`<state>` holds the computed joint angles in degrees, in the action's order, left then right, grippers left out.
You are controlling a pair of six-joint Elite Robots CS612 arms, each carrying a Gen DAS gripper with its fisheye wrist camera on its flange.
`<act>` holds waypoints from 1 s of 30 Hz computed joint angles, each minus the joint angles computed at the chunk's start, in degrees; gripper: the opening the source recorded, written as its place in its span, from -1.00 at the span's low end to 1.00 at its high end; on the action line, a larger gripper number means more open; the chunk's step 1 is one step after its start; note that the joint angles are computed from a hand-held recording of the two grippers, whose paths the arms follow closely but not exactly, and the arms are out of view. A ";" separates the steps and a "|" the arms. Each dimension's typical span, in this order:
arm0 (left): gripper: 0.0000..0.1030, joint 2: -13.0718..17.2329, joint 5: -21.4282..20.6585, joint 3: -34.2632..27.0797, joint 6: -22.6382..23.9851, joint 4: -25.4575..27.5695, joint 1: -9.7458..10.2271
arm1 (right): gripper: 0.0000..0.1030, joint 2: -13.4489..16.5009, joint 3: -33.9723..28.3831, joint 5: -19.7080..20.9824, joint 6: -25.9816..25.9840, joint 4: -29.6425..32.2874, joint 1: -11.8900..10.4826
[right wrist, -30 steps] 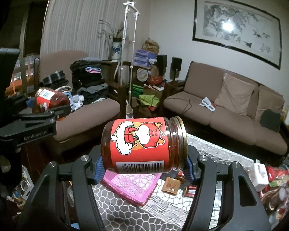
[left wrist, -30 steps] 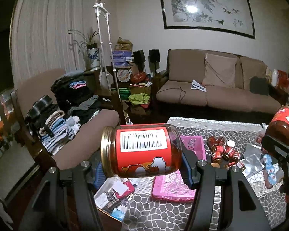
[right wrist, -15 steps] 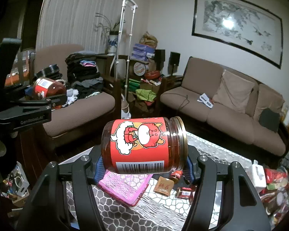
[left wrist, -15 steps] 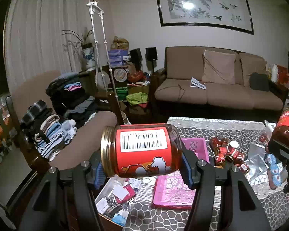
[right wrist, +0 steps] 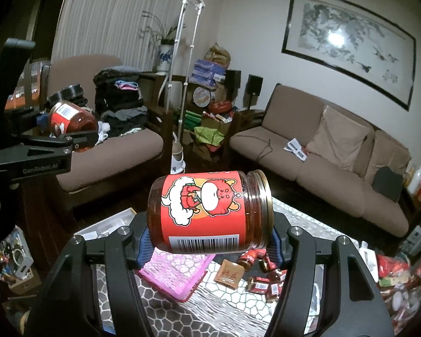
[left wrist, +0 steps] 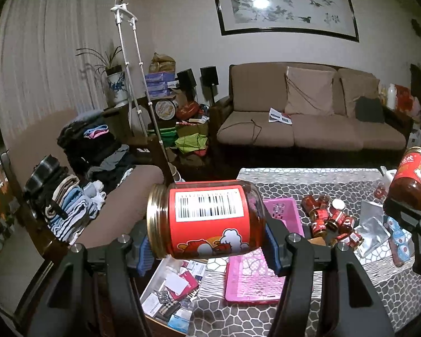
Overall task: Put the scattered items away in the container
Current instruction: 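Move both held jars over the pink basket with both tools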
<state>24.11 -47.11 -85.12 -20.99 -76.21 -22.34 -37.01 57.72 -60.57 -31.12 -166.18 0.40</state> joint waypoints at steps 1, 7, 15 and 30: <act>0.20 -0.09 -0.61 0.18 0.19 -0.10 0.13 | 0.17 0.16 -0.30 -0.10 0.01 0.12 0.07; 0.20 -0.65 -1.36 1.84 1.69 -0.95 0.68 | 0.17 1.45 -2.75 -1.28 -1.20 1.31 0.67; 0.20 -1.65 -5.42 4.62 1.72 -0.90 2.05 | 0.17 3.48 -6.34 -2.83 -2.58 3.68 1.31; 0.20 -2.93 -9.25 9.60 0.57 0.50 3.70 | 0.17 8.05 -14.18 -4.99 -4.59 9.74 2.19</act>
